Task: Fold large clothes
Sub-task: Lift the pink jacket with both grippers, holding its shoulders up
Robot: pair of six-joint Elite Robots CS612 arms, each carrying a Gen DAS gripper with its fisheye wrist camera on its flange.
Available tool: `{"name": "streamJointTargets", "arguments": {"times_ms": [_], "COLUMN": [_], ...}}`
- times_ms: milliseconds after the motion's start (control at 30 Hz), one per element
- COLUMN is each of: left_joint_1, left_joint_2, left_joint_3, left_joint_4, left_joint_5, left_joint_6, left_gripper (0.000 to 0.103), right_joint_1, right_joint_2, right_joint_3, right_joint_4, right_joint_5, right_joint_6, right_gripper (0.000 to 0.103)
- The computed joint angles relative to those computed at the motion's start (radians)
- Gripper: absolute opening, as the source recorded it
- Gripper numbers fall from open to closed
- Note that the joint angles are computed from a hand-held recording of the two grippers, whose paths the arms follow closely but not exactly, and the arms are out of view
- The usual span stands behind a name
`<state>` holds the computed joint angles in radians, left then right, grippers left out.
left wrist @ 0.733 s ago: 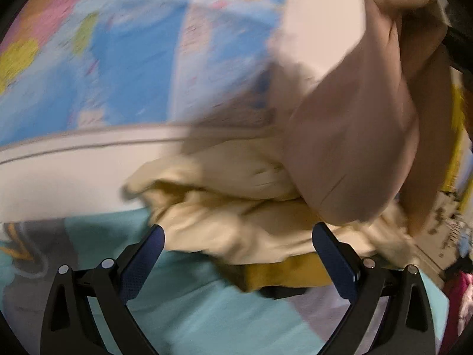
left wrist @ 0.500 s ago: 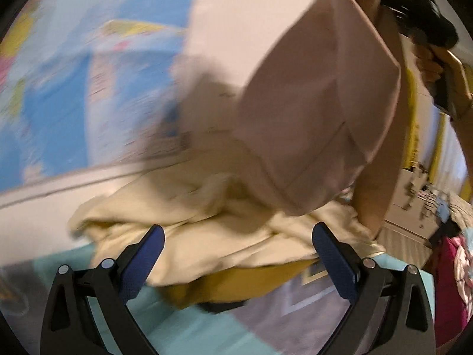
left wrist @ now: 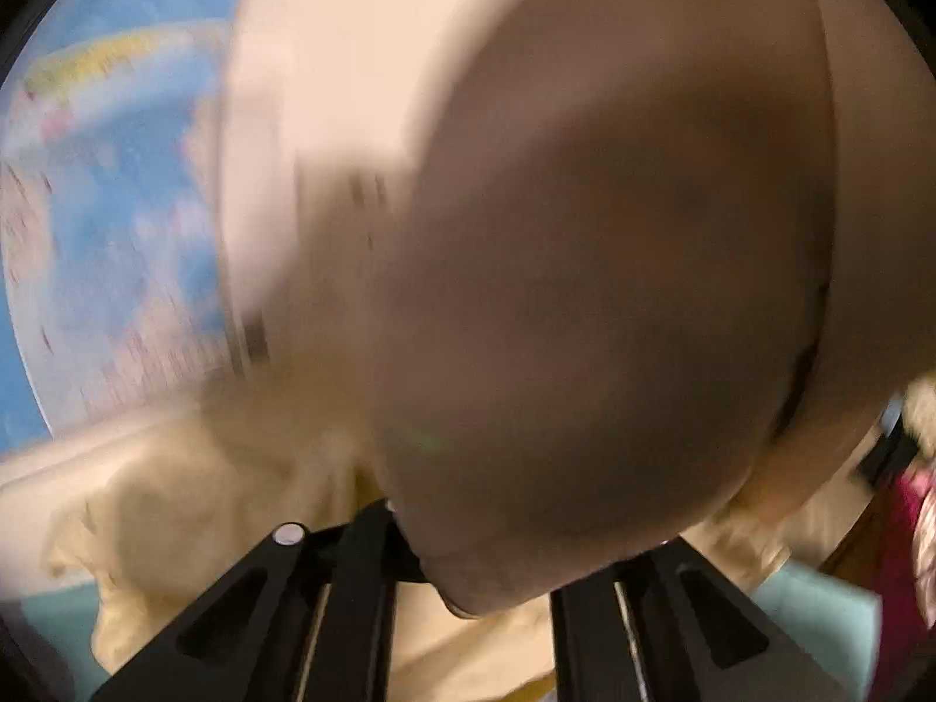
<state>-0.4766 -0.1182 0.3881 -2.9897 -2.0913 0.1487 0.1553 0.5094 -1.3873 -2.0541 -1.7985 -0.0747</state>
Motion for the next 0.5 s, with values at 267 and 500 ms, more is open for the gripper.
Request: {"name": "streamJointTargets", "arguments": {"times_ms": [267, 500], "left_joint_1": [0.025, 0.089], "left_joint_2": [-0.217, -0.429], "left_joint_3": [0.292, 0.614], "left_joint_4": [-0.367, -0.637], "left_joint_5": [-0.066, -0.039], "left_joint_6": [-0.1, -0.198], "left_gripper": [0.005, 0.005], "right_joint_1": [0.031, 0.072], "right_joint_2": [0.002, 0.027], "right_joint_3": [-0.152, -0.295], "right_joint_4": [-0.036, -0.003], "right_joint_5": [-0.011, 0.012], "right_joint_6": [-0.028, -0.019], "right_gripper": [0.008, 0.008]}}
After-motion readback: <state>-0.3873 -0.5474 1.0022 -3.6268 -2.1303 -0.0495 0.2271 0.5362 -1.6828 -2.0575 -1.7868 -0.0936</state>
